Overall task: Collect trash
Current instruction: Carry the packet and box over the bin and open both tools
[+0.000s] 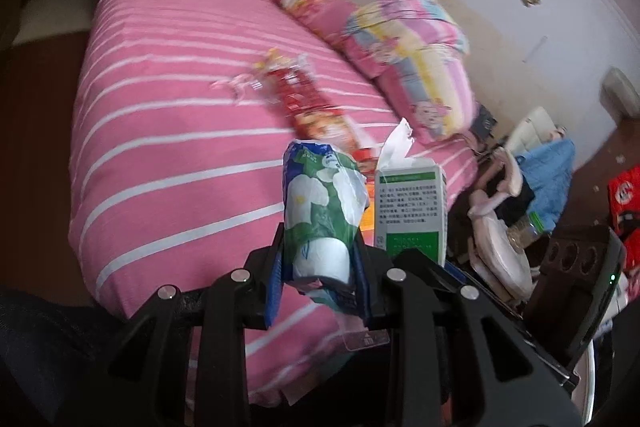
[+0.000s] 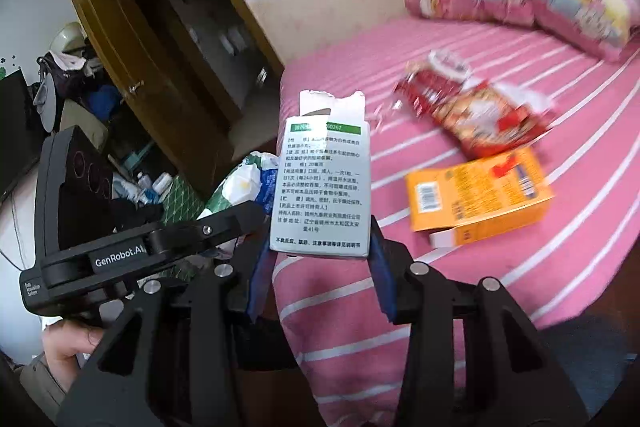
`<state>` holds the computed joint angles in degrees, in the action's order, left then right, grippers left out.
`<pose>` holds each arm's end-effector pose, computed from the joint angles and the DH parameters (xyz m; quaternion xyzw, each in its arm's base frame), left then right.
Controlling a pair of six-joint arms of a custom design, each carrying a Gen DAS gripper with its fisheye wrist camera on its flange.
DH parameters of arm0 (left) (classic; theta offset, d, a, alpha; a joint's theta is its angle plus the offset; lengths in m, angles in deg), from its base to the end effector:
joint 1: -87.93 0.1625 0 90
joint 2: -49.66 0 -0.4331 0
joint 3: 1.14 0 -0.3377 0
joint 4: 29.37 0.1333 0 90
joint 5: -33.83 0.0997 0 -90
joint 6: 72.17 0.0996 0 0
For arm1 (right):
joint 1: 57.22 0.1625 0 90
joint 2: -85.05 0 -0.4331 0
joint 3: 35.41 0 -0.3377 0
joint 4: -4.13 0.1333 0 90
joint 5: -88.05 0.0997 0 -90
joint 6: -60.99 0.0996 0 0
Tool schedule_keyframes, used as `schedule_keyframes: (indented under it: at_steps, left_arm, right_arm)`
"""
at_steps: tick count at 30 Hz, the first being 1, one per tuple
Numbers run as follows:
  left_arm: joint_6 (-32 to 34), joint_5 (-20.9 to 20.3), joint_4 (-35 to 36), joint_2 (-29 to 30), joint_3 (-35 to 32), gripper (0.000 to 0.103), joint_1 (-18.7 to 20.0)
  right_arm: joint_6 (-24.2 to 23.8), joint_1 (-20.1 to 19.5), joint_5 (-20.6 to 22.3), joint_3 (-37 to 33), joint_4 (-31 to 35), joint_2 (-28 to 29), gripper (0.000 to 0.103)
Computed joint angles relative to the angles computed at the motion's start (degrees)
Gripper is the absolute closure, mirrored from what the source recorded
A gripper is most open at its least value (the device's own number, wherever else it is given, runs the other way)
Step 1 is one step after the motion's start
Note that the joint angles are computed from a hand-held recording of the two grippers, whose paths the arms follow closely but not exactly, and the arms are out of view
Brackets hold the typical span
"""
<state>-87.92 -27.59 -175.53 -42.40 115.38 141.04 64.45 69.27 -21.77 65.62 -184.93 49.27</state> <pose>-0.1090 -0.4466 0.4335 0.1047 0.9288 -0.3425 0.0955 0.4533 -0.4455 0.0867 0.2199 -0.9179 0.3255 0.0569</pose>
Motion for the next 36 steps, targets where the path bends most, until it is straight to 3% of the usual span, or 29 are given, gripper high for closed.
schedule_keyframes:
  at_steps: [7,15,26,36]
  left_arm:
    - [-0.94,-1.04,-0.03,2.06,0.39,0.075,-8.03]
    - [-1.45,-6.35,-0.82,7.95,0.45,0.075,-12.53]
    - [0.21,-15.69,0.59,20.29,0.48,0.075,-14.02]
    - [2.03,-23.01,3.61,34.21,-0.67,0.075,-13.76]
  right_arm:
    - [0.15,2.06,-6.00,8.67,-7.84,-7.45,0.059]
    - [2.14,2.15,-12.73,19.64,-14.53,-15.81,0.059]
    - [7.55,0.12,-25.51,35.46,-20.21,-24.27,0.059]
    - [19.44,-6.34,-30.23,50.41,-19.77,-28.26,0.059]
